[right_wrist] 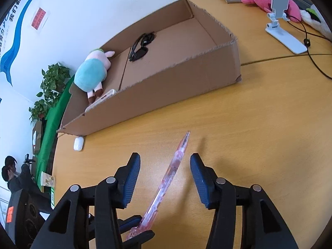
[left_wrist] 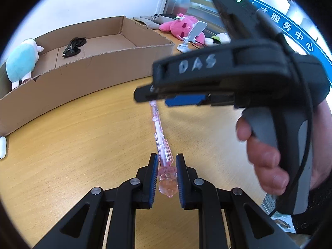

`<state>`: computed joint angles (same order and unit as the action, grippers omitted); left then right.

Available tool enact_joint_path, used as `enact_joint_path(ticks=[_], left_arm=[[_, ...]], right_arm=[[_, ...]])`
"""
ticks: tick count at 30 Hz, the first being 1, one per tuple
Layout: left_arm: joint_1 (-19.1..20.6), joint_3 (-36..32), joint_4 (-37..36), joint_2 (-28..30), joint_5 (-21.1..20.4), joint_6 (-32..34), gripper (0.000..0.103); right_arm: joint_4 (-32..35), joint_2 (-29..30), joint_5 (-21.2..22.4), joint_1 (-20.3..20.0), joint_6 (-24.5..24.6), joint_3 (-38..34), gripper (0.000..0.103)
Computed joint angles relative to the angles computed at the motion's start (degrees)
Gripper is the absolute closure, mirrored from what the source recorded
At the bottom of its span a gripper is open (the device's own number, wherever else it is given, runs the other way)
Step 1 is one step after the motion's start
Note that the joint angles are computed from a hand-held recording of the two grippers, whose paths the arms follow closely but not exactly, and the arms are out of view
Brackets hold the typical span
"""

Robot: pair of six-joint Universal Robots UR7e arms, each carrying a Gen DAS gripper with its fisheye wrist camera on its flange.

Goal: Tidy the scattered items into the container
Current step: 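Carry the pink pen over the cardboard box with the left gripper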

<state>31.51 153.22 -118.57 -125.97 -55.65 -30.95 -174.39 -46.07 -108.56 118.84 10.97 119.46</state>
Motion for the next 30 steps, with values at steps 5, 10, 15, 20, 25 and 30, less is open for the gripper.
enact_joint_path(ticks=[5,10,15,20,25,30], left_arm=[[-0.39,-0.67,2.28,-1.50,1.35,-0.48,0.087],[1.36,-1.19,-0.47,-0.65,1.75,0.86,0.087],[4.97,-3.37,-6.36,3.94,2.21,3.85,0.088],[7.97,-7.56,-13.40,8.89,4.15,8.39,0.088],[11.76,-13.39,-19.49,15.24,5.13,13.67,0.089],[16.79,-21.15,-23.51,23.86,4.92,19.92,0.089]], right_arm=[[1.41,1.07,1.24,-0.20,-0.53,-1.19,0.077],[0.93,1.17,1.21,0.73,-2.01,-2.45,0.087],[2.42,1.89,0.27,3.04,-4.52,-6.21,0.090],[5.89,3.61,-1.33,5.97,-9.25,-13.86,0.091],[11.29,6.38,-1.21,6.46,-12.30,-23.55,0.091],[19.30,10.79,-1.65,6.08,-14.86,-35.51,0.091]])
